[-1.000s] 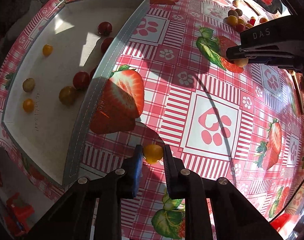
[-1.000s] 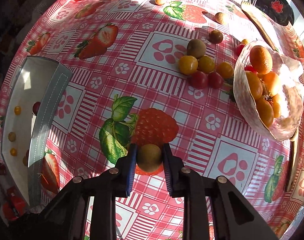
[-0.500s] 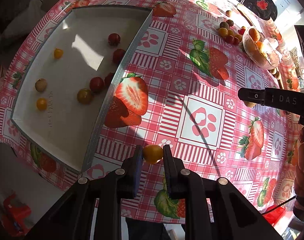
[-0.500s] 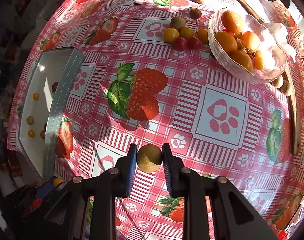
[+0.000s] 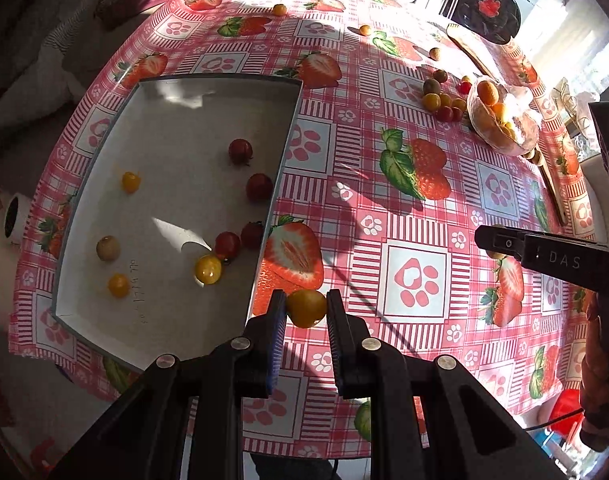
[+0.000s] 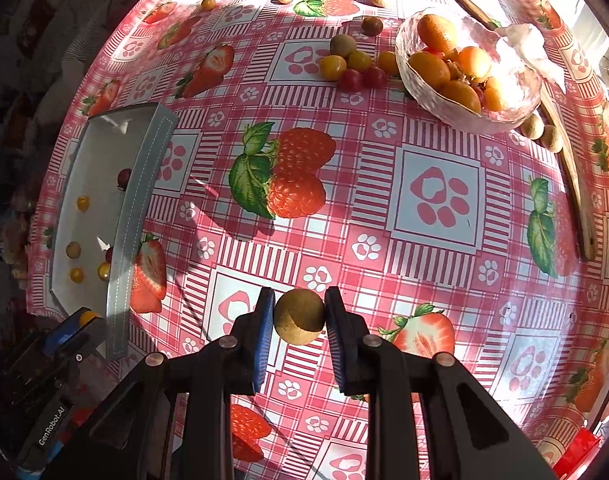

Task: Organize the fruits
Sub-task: 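Carry the yellow tomato and kiwi over the white tray and open both grippers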

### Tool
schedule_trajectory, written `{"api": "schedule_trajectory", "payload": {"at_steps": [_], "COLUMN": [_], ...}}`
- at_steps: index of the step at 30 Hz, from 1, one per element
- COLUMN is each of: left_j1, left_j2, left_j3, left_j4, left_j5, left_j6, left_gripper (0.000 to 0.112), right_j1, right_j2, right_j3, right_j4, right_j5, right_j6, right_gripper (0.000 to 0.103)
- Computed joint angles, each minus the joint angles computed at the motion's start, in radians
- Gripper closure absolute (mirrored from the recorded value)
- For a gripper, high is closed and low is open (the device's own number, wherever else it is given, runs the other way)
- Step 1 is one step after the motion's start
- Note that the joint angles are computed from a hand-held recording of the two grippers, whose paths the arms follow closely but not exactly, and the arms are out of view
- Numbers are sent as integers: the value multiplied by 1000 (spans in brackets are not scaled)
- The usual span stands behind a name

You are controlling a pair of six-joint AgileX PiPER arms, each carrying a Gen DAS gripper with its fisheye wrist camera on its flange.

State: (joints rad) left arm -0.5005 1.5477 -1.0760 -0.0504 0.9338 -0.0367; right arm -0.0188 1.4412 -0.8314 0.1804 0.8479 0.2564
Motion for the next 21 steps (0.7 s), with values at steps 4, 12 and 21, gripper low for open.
{"api": "schedule_trajectory", "payload": {"at_steps": [4,12,21], "left_j1": [111,300,364], "left_j2": [31,152,319], "left_j3": [-43,-180,-305], "left_j4": [-52,-95,-86], "left_j5": [10,37,29], "left_j6": [154,380,437], "left_gripper": [91,91,91], "right_j1": [94,250,317], "right_j2": [49,234,485], "right_j3": [-58,-304,-657], "right_j4": [-36,-70,-83], "right_j5": [-11,5,92], "right_j6": [149,342,403], "right_gripper": [75,75,75]}}
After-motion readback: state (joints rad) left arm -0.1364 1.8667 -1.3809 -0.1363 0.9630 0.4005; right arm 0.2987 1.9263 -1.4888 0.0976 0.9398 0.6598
